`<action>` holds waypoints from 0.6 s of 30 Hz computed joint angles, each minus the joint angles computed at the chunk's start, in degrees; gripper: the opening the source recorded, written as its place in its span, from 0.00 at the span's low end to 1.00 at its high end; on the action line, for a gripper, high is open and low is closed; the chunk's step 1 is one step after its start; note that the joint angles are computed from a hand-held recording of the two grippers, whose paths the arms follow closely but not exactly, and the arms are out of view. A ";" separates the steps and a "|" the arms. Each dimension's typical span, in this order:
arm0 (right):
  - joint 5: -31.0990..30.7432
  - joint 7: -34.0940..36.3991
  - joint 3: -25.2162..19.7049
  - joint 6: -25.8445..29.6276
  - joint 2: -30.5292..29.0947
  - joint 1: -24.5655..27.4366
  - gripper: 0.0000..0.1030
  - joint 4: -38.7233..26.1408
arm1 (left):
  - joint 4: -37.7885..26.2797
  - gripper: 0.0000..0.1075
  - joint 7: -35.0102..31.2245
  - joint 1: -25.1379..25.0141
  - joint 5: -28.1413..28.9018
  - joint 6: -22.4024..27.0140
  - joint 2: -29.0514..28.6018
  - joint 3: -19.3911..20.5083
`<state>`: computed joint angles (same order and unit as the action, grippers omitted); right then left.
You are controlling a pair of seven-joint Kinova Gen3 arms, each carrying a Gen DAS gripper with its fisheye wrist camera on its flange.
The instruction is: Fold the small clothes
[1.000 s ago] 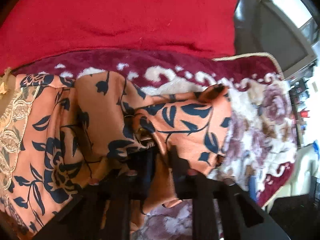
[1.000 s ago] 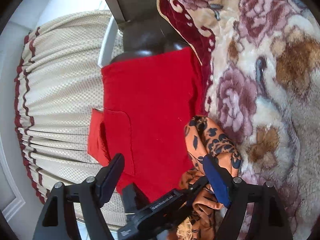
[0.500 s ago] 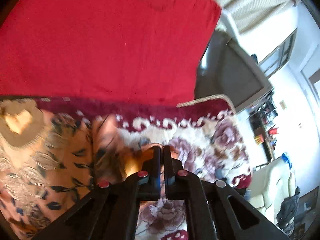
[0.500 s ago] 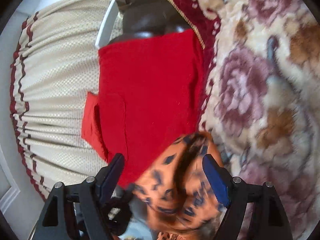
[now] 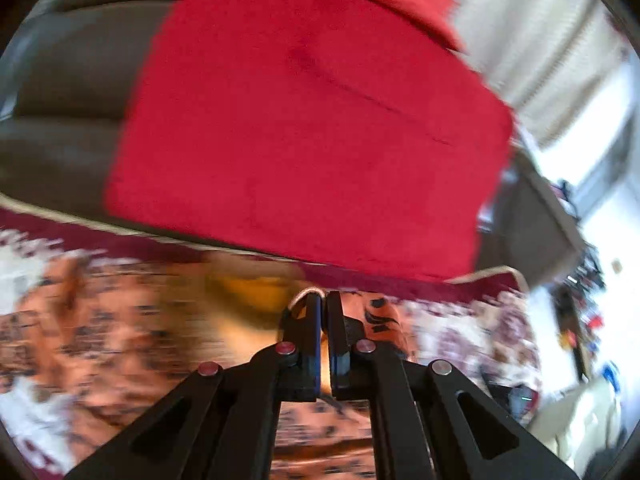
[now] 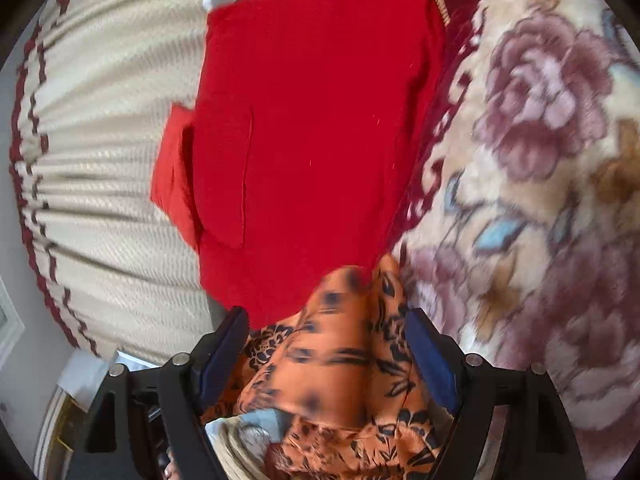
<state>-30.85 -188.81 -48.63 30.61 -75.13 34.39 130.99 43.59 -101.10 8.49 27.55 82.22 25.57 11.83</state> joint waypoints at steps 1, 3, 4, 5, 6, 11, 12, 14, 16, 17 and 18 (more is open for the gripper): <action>-0.09 0.58 -0.57 -0.66 0.94 0.01 0.80 -0.17 | -0.45 0.02 0.28 -0.60 -1.26 0.17 0.40 -1.07; -0.47 1.79 -2.19 -2.70 3.47 0.11 0.80 -0.44 | -1.19 0.02 1.04 -1.46 -3.97 0.45 1.13 -2.78; -0.65 2.10 -2.87 -3.57 4.53 0.13 0.80 -0.48 | -1.95 0.02 1.73 -1.45 -5.64 0.99 1.63 -3.50; -0.82 2.48 -3.73 -4.47 6.00 0.20 0.80 -0.64 | -2.01 0.02 2.11 -1.62 -7.48 1.30 1.94 -4.32; -0.84 2.81 -4.54 -5.03 7.49 0.31 0.80 -0.93 | -1.17 0.02 1.94 -2.33 -8.45 0.99 1.95 -4.72; 0.77 3.94 -7.33 -3.58 13.84 1.78 0.81 -3.72 | 3.91 0.03 -1.93 -5.30 -10.24 0.69 1.19 -4.57; 0.76 4.27 -8.18 -4.18 15.45 1.99 0.81 -3.96 | 5.33 0.03 -2.89 -5.88 -10.02 0.25 0.67 -4.46; 1.50 5.12 -9.63 -4.41 18.37 2.74 0.81 -4.96 | 8.04 0.03 -4.93 -6.91 -9.66 -0.67 -0.41 -4.43; 3.24 6.30 -11.24 -2.18 21.27 4.25 0.81 -7.21 | 9.52 0.03 -6.34 -8.06 -9.24 -1.10 -1.38 -4.66; 3.92 7.22 -12.42 -1.72 23.11 5.09 0.81 -8.20 | 10.55 0.03 -7.31 -8.83 -9.20 -1.50 -2.27 -4.93; 4.57 8.44 -14.07 -1.21 25.60 6.20 0.81 -9.36 | 11.67 0.05 -8.13 -9.17 -9.33 -2.13 -2.96 -5.16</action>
<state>-26.28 -180.37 -62.70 29.40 -49.53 40.59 121.63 55.26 -109.23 -0.68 18.21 80.08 22.61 6.67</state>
